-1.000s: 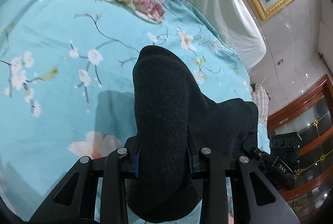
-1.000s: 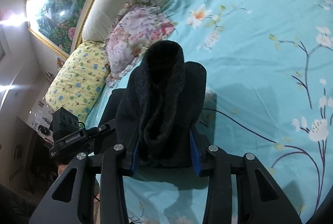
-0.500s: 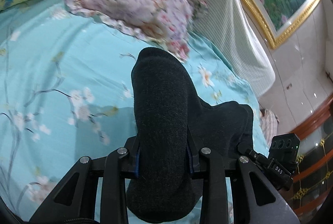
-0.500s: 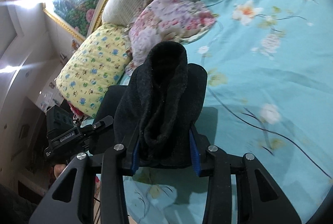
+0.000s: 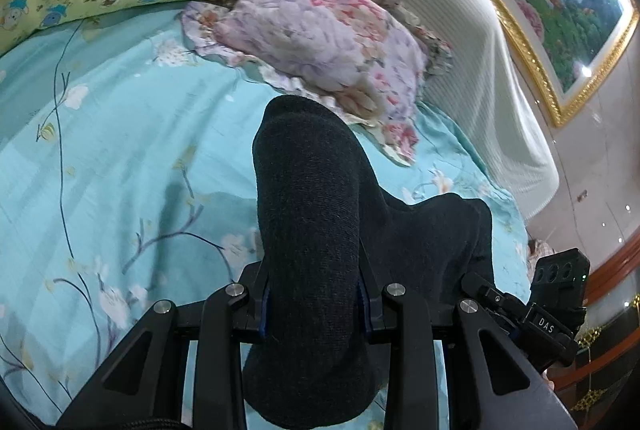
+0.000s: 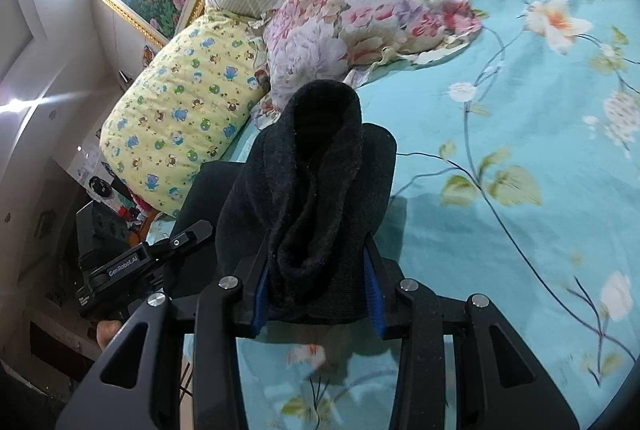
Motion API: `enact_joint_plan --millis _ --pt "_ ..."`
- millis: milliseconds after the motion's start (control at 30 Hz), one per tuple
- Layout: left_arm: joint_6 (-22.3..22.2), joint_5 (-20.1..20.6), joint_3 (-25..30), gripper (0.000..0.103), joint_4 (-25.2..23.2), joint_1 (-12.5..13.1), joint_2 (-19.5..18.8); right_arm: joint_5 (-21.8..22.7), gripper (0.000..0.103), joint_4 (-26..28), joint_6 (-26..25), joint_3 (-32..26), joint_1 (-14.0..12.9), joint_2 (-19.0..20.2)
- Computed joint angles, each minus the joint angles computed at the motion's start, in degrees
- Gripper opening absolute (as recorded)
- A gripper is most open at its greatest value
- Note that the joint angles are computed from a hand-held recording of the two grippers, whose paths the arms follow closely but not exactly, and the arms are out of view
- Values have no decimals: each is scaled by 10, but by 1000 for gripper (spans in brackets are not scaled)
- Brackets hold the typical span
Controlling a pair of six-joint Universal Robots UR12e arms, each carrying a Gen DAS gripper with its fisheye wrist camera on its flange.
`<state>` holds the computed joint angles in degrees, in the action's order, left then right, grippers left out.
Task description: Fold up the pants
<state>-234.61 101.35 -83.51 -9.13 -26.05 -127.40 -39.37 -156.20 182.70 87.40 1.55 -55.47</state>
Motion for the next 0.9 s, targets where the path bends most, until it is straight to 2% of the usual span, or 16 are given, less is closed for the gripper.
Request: enact_joint_plan --millis 233,367,500,633,733,900 --pt "-8 -3 -8 32 -7 9 -1 -11 41 30 -14 -34 15 22" --pt "-6 0 -8 34 -11 9 -3 -9 41 38 -14 -40 15 28" --pt "-16 1 -9 45 -20 9 -6 -14 47 44 -12 -41 13 33" --pt "-22 6 -12 53 -25 8 -7 -26 60 48 -7 -39 12 35" --pt "-17 21 -9 64 -43 5 -6 -37 73 44 1 -37 12 37" --pt "-19 31 -12 74 -56 3 -2 -41 77 43 7 -38 12 38"
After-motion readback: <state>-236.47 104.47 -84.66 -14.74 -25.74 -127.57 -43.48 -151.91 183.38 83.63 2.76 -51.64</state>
